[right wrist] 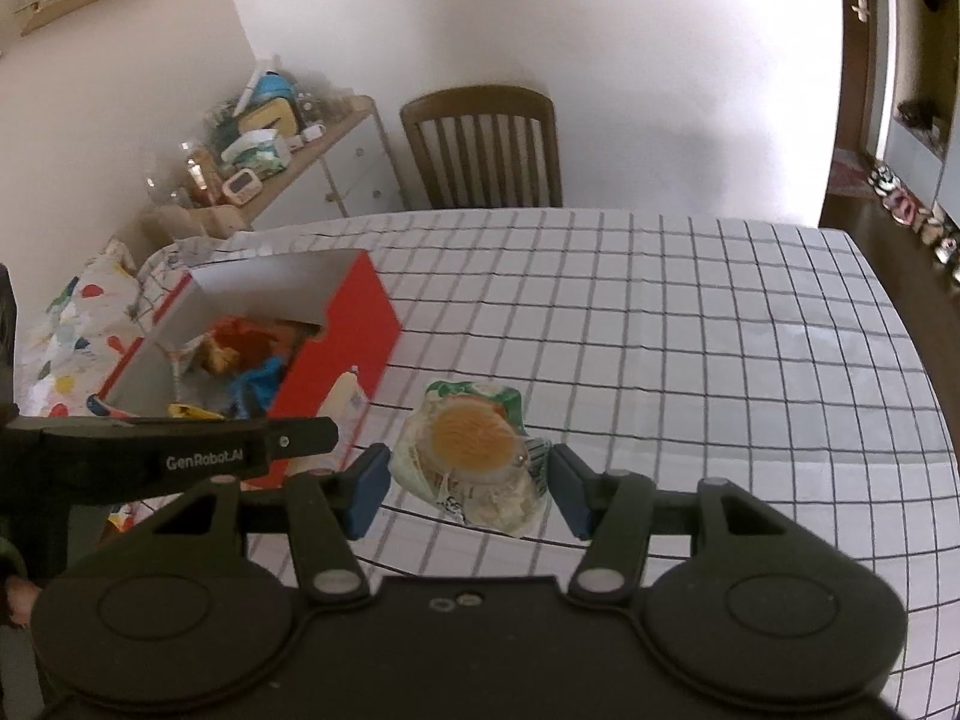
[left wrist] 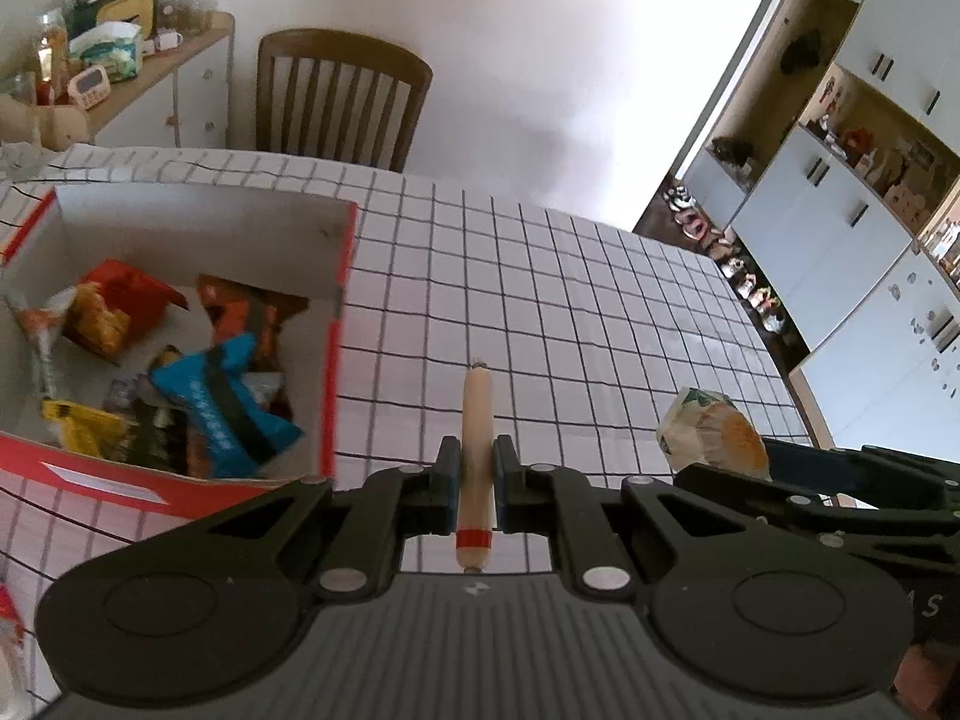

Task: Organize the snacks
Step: 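Carry the treat on a stick over the red box with both grippers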

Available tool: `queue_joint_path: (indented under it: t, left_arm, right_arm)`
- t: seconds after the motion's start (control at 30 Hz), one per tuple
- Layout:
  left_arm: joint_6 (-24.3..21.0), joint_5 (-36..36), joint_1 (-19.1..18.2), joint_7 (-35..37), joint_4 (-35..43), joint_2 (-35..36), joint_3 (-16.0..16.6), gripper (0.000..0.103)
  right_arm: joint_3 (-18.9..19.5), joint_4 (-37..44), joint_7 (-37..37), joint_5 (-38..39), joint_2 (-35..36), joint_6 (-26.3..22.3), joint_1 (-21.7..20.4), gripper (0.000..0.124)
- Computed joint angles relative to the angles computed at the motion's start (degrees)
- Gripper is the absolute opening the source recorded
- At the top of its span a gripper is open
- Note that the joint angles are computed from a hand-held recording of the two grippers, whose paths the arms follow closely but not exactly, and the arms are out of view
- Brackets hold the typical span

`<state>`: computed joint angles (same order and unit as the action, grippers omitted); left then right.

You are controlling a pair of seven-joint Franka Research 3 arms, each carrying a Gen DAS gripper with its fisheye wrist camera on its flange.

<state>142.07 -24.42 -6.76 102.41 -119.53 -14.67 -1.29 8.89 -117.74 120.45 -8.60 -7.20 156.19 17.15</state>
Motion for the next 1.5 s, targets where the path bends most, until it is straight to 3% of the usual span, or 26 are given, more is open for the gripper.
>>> queue_joint_path:
  t: [0.33,0.77,1.17,1.5]
  left_arm:
    - [-1.29,-1.58,2.55,3.92,1.40,-1.13,3.27,0.010]
    - [-2.74,-3.73,8.58,10.51,6.71,2.78,6.16,0.011]
    - [-3.60,-3.27,15.14,12.14,14.03,11.90,3.82,0.011]
    - [-6.22,-1.68,18.72,11.23,19.23,19.03,0.27,0.010]
  right_arm:
    - [1.18,8.48,4.03,-6.19,5.44,-1.60,3.21,0.057]
    - [-2.90,24.72,8.53,-14.10,17.68,-6.09,12.70,0.057]
    - [-8.40,43.60,8.51,-16.15,32.52,-14.20,19.95,0.057]
    - [-11.43,62.41,1.55,-11.25,46.50,-21.19,22.01,0.057]
